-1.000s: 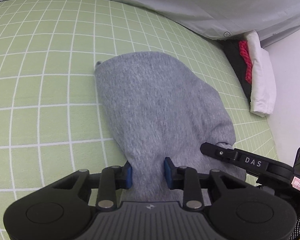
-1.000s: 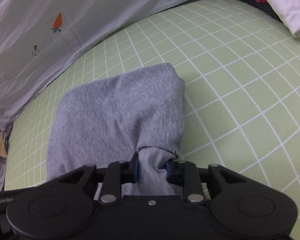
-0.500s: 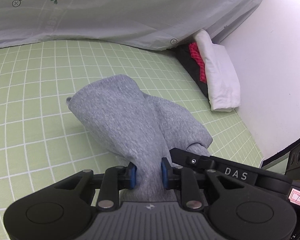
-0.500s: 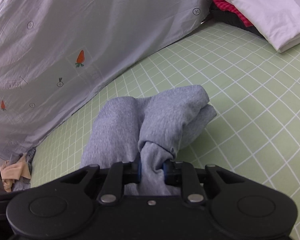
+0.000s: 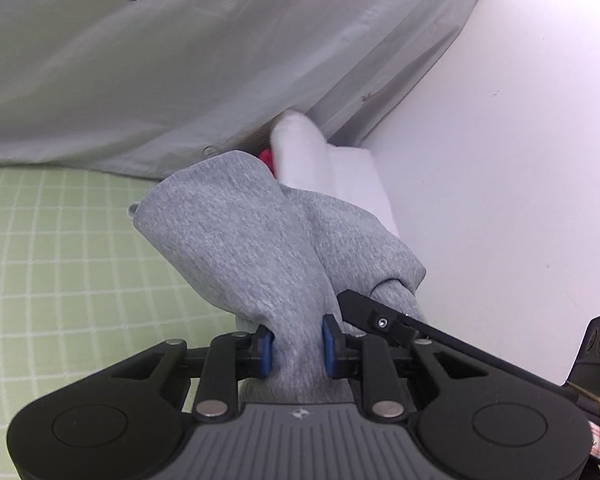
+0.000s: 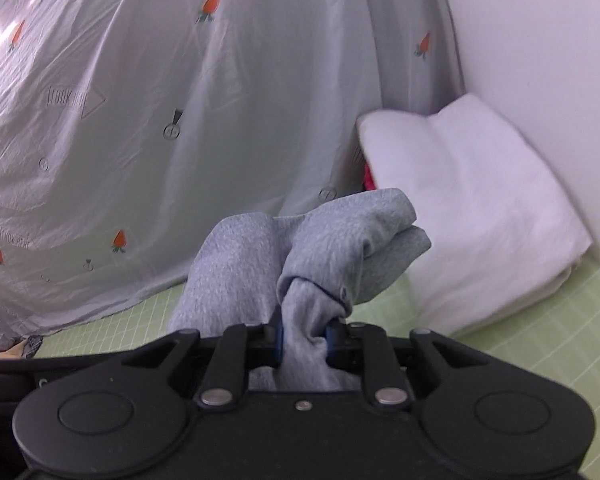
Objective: Fold clothes
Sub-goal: 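Grasp the folded sweatpants with both grippers and lift them onto the white stack, then open both grippers and release the sweatpants on the white stack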
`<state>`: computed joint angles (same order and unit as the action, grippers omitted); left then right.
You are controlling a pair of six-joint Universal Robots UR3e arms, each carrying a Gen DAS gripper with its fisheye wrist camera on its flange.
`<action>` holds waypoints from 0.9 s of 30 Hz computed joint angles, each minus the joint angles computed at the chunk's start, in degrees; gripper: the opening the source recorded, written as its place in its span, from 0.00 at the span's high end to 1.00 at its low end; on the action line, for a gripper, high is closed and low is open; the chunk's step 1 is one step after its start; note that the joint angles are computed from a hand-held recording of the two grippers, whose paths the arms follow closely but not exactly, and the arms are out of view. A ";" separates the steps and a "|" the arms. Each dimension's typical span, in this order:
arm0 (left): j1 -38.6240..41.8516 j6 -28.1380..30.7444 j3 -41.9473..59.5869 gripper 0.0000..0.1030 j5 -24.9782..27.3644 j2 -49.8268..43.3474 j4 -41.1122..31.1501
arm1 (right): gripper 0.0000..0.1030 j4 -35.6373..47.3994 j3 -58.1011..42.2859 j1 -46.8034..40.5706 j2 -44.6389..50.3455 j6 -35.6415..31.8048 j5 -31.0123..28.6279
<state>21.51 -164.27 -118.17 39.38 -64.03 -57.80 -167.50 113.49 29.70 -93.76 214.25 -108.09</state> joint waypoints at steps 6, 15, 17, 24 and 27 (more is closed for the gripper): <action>-23.73 -26.16 24.14 0.75 12.70 -30.35 31.50 | 0.82 -0.73 1.42 -27.06 -9.49 -19.08 19.91; -34.48 -27.53 73.62 0.61 30.17 -69.11 23.37 | 0.75 -6.29 -12.90 -47.77 10.77 -24.42 33.78; -34.88 -27.75 84.92 0.61 33.76 -77.16 15.37 | 0.71 -6.24 -16.83 -47.51 18.42 -24.54 30.37; -31.53 -26.85 70.79 0.48 30.67 -73.97 24.03 | 0.50 -11.86 -14.23 -47.36 26.25 -19.99 23.27; -31.27 -26.36 62.40 0.42 31.07 -69.16 28.12 | 0.41 -8.82 -10.18 -47.37 22.20 -21.63 21.59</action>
